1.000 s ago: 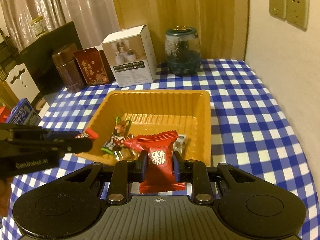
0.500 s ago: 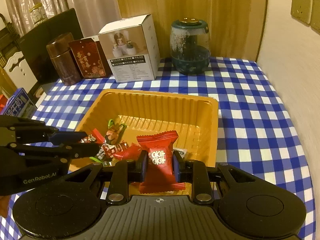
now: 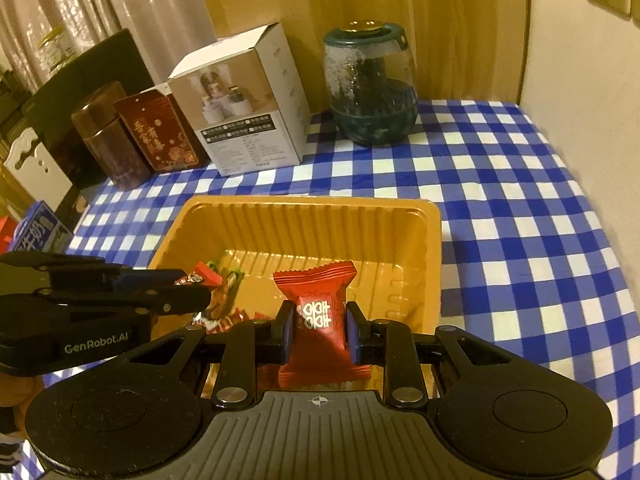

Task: Organize snacks
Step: 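Lower both tools into the tray and open them to release the candies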

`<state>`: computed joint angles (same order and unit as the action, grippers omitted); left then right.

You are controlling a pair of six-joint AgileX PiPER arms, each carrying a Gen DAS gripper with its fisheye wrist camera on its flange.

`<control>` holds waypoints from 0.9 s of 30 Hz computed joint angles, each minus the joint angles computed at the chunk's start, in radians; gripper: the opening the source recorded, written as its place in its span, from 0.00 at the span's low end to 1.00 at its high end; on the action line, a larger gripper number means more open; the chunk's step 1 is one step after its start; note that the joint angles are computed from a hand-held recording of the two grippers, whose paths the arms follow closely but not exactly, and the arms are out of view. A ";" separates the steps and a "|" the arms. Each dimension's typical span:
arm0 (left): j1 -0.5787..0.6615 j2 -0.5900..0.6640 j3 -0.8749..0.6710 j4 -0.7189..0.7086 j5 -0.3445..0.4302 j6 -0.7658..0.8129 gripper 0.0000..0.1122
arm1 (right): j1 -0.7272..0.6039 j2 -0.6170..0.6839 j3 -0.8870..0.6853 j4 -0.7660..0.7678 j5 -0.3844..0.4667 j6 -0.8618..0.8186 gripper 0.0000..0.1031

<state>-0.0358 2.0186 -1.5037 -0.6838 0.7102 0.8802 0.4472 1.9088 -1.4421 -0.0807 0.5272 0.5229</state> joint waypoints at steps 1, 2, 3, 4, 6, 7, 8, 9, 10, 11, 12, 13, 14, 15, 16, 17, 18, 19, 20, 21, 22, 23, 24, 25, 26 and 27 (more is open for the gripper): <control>0.002 0.017 -0.022 0.000 0.009 -0.012 0.18 | -0.008 0.012 -0.011 0.020 -0.002 -0.013 0.26; 0.003 0.034 -0.044 0.000 0.017 -0.024 0.18 | -0.017 0.023 -0.021 0.037 -0.003 -0.022 0.26; 0.004 0.050 -0.064 0.004 0.025 -0.038 0.18 | -0.024 0.034 -0.032 0.049 -0.001 -0.026 0.26; 0.004 0.066 -0.084 0.007 0.032 -0.053 0.18 | -0.031 0.046 -0.043 0.061 0.000 -0.032 0.26; 0.003 0.091 -0.116 0.014 0.040 -0.073 0.18 | -0.044 0.067 -0.063 0.095 0.001 -0.058 0.26; -0.001 0.104 -0.131 0.022 0.041 -0.084 0.18 | -0.050 0.078 -0.073 0.114 0.002 -0.072 0.26; -0.004 0.116 -0.143 0.031 0.039 -0.096 0.18 | -0.053 0.088 -0.081 0.119 0.002 -0.076 0.26; -0.008 0.128 -0.156 0.041 0.036 -0.108 0.18 | -0.054 0.098 -0.091 0.116 0.004 -0.074 0.26; -0.012 0.138 -0.165 0.049 0.032 -0.116 0.18 | -0.056 0.107 -0.100 0.115 0.005 -0.075 0.26; -0.015 0.146 -0.172 0.055 0.027 -0.123 0.18 | -0.058 0.116 -0.108 0.115 0.004 -0.076 0.26; -0.018 0.154 -0.180 0.060 0.022 -0.130 0.18 | -0.059 0.124 -0.115 0.115 0.004 -0.077 0.26; -0.018 0.159 -0.182 0.060 0.019 -0.132 0.18 | -0.061 0.132 -0.124 0.113 0.005 -0.077 0.26; -0.019 0.165 -0.187 0.061 0.017 -0.135 0.18 | -0.061 0.139 -0.130 0.108 0.006 -0.075 0.26; -0.021 0.170 -0.191 0.064 0.015 -0.138 0.18 | -0.061 0.144 -0.134 0.102 0.006 -0.071 0.26; -0.024 0.173 -0.192 0.067 0.010 -0.141 0.18 | -0.061 0.150 -0.141 0.099 0.008 -0.071 0.26; -0.027 0.175 -0.192 0.070 0.005 -0.143 0.18 | -0.060 0.155 -0.147 0.098 0.010 -0.072 0.26; -0.029 0.177 -0.192 0.069 0.003 -0.142 0.18 | -0.060 0.161 -0.152 0.098 0.012 -0.072 0.26; -0.030 0.179 -0.193 0.069 0.003 -0.143 0.18 | -0.060 0.165 -0.154 0.097 0.012 -0.072 0.26; -0.031 0.181 -0.194 0.068 0.002 -0.146 0.18 | -0.061 0.169 -0.156 0.097 0.012 -0.071 0.26; -0.033 0.183 -0.195 0.072 0.001 -0.151 0.18 | -0.061 0.172 -0.158 0.101 0.012 -0.073 0.26; -0.034 0.185 -0.197 0.075 0.000 -0.155 0.18 | -0.062 0.175 -0.161 0.105 0.013 -0.074 0.26; -0.035 0.187 -0.200 0.078 0.000 -0.160 0.18 | -0.061 0.176 -0.161 0.103 0.013 -0.069 0.26; -0.036 0.188 -0.201 0.079 -0.001 -0.164 0.18 | -0.060 0.178 -0.162 0.102 0.015 -0.068 0.26; -0.036 0.189 -0.202 0.079 -0.002 -0.165 0.19 | -0.060 0.183 -0.168 0.102 0.018 -0.068 0.26; -0.036 0.190 -0.203 0.074 -0.004 -0.165 0.19 | -0.060 0.183 -0.168 0.102 0.019 -0.068 0.26; -0.036 0.190 -0.203 0.073 -0.009 -0.170 0.22 | -0.059 0.183 -0.169 0.102 0.020 -0.069 0.26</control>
